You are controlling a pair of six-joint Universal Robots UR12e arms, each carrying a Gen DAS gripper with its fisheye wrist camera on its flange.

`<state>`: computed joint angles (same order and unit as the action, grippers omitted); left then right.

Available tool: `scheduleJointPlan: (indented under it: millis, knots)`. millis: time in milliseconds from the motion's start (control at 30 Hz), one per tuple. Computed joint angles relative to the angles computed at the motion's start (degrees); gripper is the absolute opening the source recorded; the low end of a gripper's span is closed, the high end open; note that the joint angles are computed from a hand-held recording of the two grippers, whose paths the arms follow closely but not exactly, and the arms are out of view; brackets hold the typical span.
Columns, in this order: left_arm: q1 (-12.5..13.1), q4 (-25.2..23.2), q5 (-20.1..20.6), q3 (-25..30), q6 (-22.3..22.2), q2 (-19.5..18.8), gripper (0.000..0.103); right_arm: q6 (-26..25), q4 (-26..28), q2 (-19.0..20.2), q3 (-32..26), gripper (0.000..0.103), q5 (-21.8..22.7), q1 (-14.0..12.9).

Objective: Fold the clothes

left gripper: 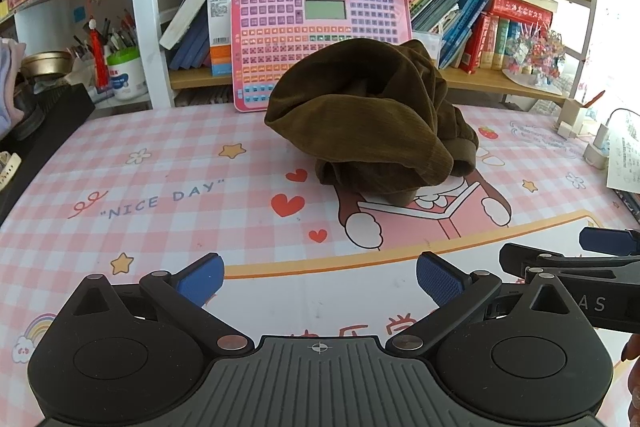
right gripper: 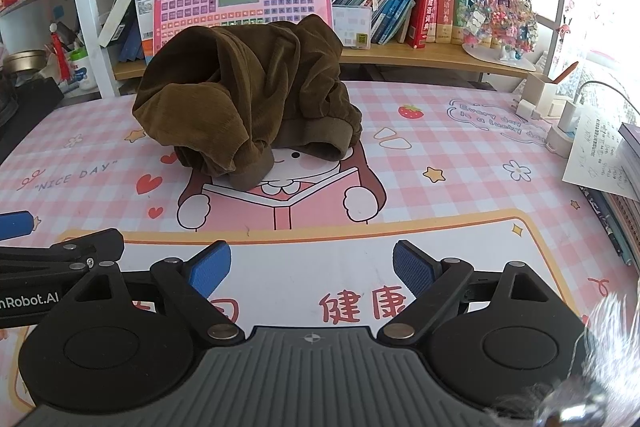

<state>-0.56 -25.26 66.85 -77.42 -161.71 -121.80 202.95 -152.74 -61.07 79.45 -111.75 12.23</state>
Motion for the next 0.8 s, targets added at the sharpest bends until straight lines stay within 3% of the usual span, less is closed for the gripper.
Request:
scheduleJointPlan:
  millis: [800]
  knots:
    - [0.0, 0.2, 0.9, -0.2, 0.1, 0.2, 0.103, 0.2, -0.2, -0.3, 0.4, 0.088, -0.2, 0.1]
